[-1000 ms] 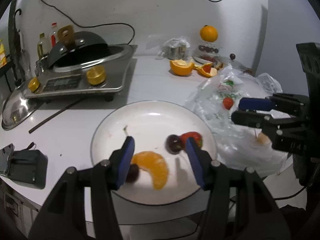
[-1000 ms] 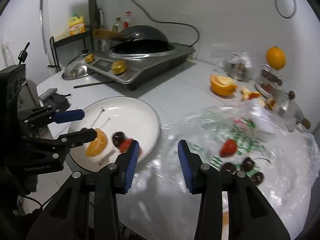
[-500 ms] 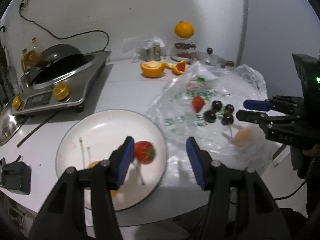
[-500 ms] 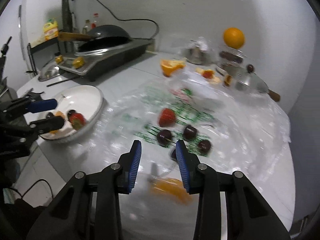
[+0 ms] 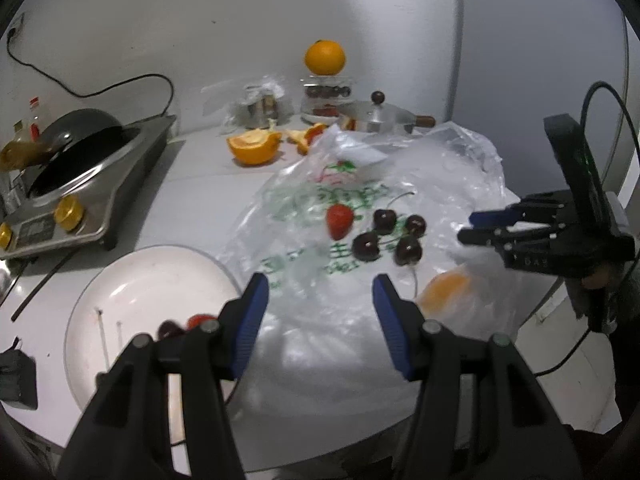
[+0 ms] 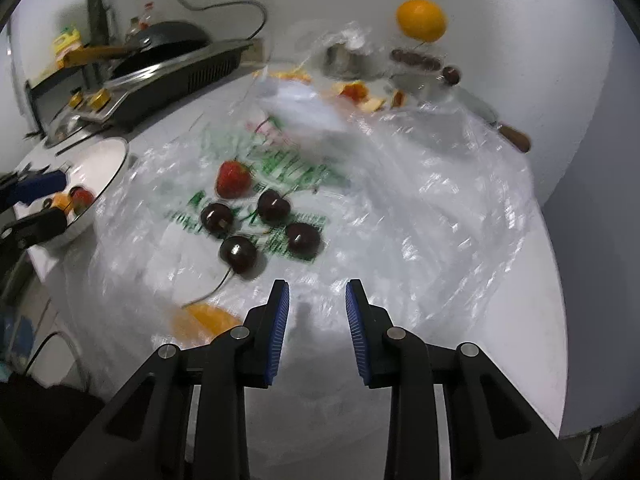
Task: Organize fruits
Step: 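Move both tools back over the plastic bag toward the remaining fruit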
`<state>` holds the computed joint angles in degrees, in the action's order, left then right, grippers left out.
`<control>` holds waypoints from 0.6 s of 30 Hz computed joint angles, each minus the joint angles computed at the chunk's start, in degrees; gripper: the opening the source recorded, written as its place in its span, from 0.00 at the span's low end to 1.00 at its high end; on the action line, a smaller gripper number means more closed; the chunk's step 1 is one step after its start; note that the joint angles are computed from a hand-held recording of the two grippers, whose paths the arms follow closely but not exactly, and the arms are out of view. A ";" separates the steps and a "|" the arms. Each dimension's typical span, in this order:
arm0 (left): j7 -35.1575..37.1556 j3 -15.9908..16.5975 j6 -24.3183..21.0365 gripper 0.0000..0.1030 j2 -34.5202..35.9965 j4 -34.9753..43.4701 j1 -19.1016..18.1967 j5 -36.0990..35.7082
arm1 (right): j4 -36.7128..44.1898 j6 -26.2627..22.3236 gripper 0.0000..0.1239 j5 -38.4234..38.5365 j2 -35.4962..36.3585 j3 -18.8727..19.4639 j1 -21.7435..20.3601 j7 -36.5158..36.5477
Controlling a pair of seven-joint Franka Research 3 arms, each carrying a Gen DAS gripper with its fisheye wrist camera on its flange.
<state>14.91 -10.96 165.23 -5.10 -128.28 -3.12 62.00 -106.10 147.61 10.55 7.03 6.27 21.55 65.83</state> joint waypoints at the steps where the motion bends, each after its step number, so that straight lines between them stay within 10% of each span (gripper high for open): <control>1: 0.31 -0.06 0.06 0.54 0.66 0.61 -0.10 -0.20 | -0.28 -0.90 0.25 1.04 -0.37 0.23 -0.31 -2.03; 18: 8.10 1.30 0.09 0.54 4.98 3.74 -3.43 -6.45 | -4.37 -4.35 0.26 6.49 -3.36 0.89 0.24 -9.59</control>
<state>23.01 -9.65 165.32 -0.12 -124.54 -6.56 55.55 -110.47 143.26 17.04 3.68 7.15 21.79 56.24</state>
